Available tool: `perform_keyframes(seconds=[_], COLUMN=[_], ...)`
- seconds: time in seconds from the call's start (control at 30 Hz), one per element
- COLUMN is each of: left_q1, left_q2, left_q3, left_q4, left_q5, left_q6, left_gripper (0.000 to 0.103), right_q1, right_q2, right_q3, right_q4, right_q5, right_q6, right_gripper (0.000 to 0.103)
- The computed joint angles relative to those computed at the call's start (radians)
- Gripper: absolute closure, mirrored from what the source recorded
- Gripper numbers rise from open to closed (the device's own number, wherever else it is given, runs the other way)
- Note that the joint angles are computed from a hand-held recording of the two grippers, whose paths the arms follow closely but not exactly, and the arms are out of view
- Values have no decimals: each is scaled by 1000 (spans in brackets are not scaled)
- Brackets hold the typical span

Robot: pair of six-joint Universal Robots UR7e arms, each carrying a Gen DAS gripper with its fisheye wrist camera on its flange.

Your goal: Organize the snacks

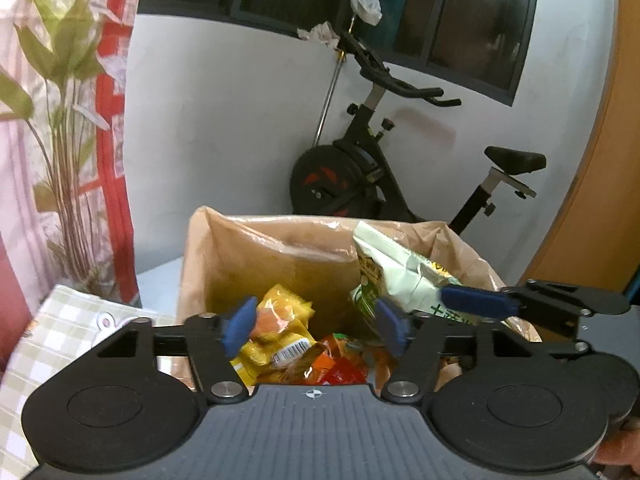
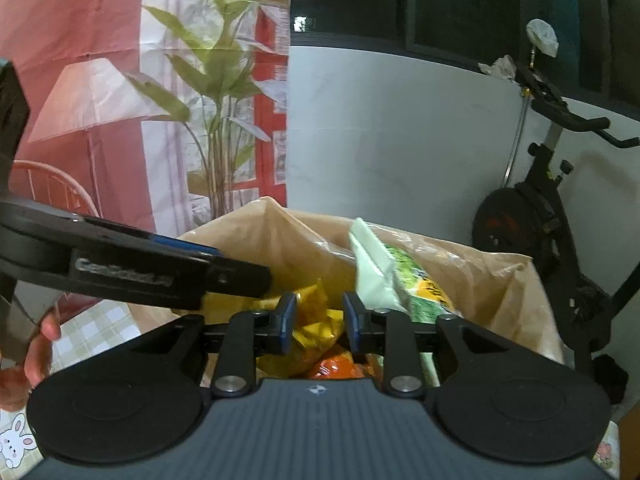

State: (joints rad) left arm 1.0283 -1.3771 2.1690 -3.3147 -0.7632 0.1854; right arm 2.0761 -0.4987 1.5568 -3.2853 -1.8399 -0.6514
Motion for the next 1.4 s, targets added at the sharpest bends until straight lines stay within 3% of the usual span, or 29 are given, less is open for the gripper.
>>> perform_keyframes(seconds=[0.13,0.27,0.37,0.57,0.73,0.93,1.2,1.4], left_q1=[-55,-117,-157,-251,-343,-420,-501,-535], left_q2=[-17,-38,-63,-107,-137,-173,-295,-398], left_q3=[29,59,88,151,208,262,327,343], left_q4=[-54,-88,-109,-128,-123,-42,362,692], left_q5=[71,141,172,270,382,494,599,605], left_q6=[57,98,102,59,17,-96,-430,-686], left_gripper=[12,10,9,9,6,5,5,5], right_q1=[4,14,26,59,78,106,132,141], right_q2=[-32,-74,-105,-160,-209,-255,-312,-340], right_q3=[36,86,124,188,265,337,423,461], right_q4=[-30,-76,-115,-149,-214,-255,-283,-283], right_q5=[-18,-44,-66,-127,-125,-153,-160,-164], right_q6=[26,44,73,125,162,219,268,294], right_gripper=[46,16,6,0,0,0,0,0])
